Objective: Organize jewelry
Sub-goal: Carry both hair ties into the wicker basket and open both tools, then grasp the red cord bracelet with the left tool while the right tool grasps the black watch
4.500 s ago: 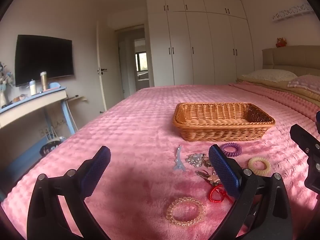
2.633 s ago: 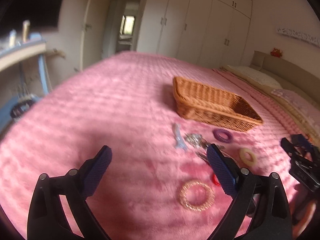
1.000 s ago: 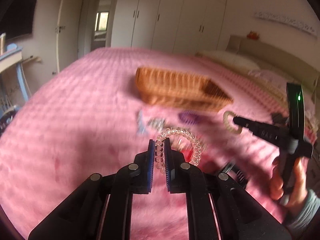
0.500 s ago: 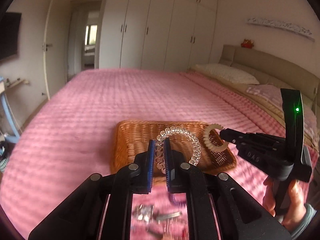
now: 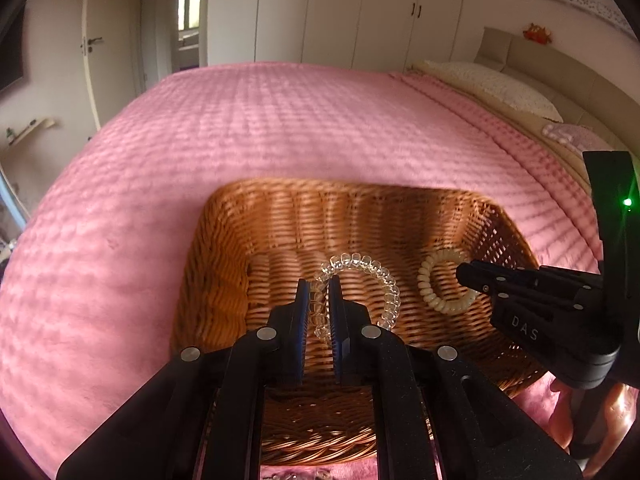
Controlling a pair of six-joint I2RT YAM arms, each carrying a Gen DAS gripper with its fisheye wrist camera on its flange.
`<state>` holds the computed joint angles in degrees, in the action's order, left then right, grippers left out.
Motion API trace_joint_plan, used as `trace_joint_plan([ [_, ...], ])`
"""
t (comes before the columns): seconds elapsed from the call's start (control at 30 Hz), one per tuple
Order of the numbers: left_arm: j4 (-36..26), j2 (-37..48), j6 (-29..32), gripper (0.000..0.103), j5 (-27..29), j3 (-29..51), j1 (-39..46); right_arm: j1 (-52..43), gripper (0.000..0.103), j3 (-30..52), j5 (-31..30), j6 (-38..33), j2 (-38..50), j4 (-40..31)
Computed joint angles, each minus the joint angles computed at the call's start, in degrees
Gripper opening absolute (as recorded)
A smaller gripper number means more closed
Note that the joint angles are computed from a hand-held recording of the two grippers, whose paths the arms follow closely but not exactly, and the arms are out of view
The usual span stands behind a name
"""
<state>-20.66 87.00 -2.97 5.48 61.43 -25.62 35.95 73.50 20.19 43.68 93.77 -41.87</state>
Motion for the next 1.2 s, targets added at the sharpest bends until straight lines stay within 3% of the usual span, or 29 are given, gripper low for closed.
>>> trace_joint_plan([
  [0.07,-0.21,-0.67,-0.12,0.013,0.98,-0.93,0.16,0.39,0.01,0.31,0.36,0.76,0.08,-0.96],
  [0.1,-0.48,-1.15,-0.15,0.025,1.42,-1.24,0.44,0.34,0.011,0.1,0.19,0.94,-0.19,-1.03],
  [0.13,-0.35,-2.42,-0.23,0.03,1.55,-2.08,0.63,0.53,0.012,-0.75,-0.05,1.14,-1.21,-0.58],
  [0.3,-2.99,-12.22,0.29,0.034,6.33,-6.0,2.3,5.53,0.035,-2.39,4.51,3.49,-7.55,-3.21],
  [0.33,-3.75,-14.44,0.44,0.039,7.23,-6.68,2.93,6.58,0.037,-2.14,5.16,3.93,-8.38,-3.84],
  [0.43,-8.36,-24.74,1.44,0.041,11.05,-9.4,6.25,12.96,0.038,-1.82,8.91,7.28,-12.59,-7.39],
  [0.6,-18.59,-39.3,4.52,0.041,19.07,-12.66,14.68,28.39,0.039,-0.61,17.65,17.22,-16.42,-15.23],
  [0.8,-33.62,-52.32,15.09,0.041,29.98,-17.8,30.07,46.77,0.039,-0.13,23.94,37.49,-12.48,-25.01],
  [1.0,-44.04,-56.14,28.4,0.04,35.73,-24.56,41.86,54.17,0.039,-4.93,20.38,46.78,-8.95,-22.13],
  [1.1,-43.06,-55.39,29.11,0.039,34.48,-27.72,41.27,54.17,0.038,-7.83,17.42,45.84,-8.39,-17.41],
  [1.2,-39.0,-56.24,23.23,0.039,29.82,-31.13,33.95,53.33,0.038,-8.78,14.97,43.41,-7.45,-13.98],
])
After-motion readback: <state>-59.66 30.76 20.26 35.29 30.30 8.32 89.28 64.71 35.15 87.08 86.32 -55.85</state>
